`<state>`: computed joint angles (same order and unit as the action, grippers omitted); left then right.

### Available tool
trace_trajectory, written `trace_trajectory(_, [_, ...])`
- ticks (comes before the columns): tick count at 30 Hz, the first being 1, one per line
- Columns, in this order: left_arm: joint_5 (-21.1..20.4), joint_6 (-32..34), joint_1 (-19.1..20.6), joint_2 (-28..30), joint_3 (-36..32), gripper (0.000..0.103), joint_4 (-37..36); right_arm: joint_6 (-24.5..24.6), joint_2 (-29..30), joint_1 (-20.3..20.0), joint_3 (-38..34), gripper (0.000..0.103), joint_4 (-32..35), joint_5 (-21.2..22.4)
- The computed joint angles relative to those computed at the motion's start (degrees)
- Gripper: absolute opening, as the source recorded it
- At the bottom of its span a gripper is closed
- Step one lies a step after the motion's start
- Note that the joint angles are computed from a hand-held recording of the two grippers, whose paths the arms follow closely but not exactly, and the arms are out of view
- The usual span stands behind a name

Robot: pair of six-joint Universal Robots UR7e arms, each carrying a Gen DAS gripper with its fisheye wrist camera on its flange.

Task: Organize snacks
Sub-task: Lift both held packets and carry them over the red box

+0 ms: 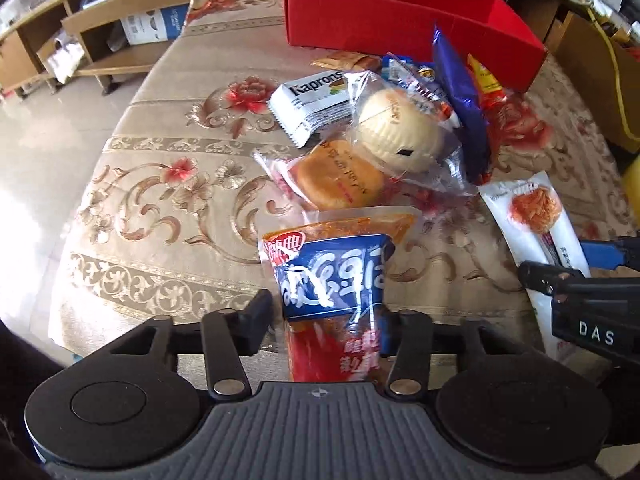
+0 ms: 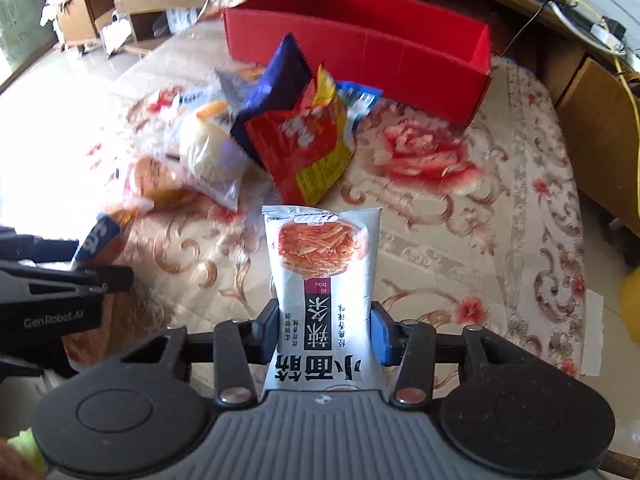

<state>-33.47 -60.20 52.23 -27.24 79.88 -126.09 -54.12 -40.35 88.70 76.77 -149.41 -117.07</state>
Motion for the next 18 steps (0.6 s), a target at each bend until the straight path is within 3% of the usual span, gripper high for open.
trace_trajectory(9, [-1.04, 9.48, -0.57, -1.52, 3.64, 0.049, -15.34, 3.31, -2.18, -0.24, 0.53, 0.041, -0.45, 4.74])
trace_trajectory(18, [-0.44, 21.90, -0.03, 0.90, -2.26, 0.050, -22.88, 8.22, -0.77, 0.66, -4.96, 0.041, 3.18, 8.99])
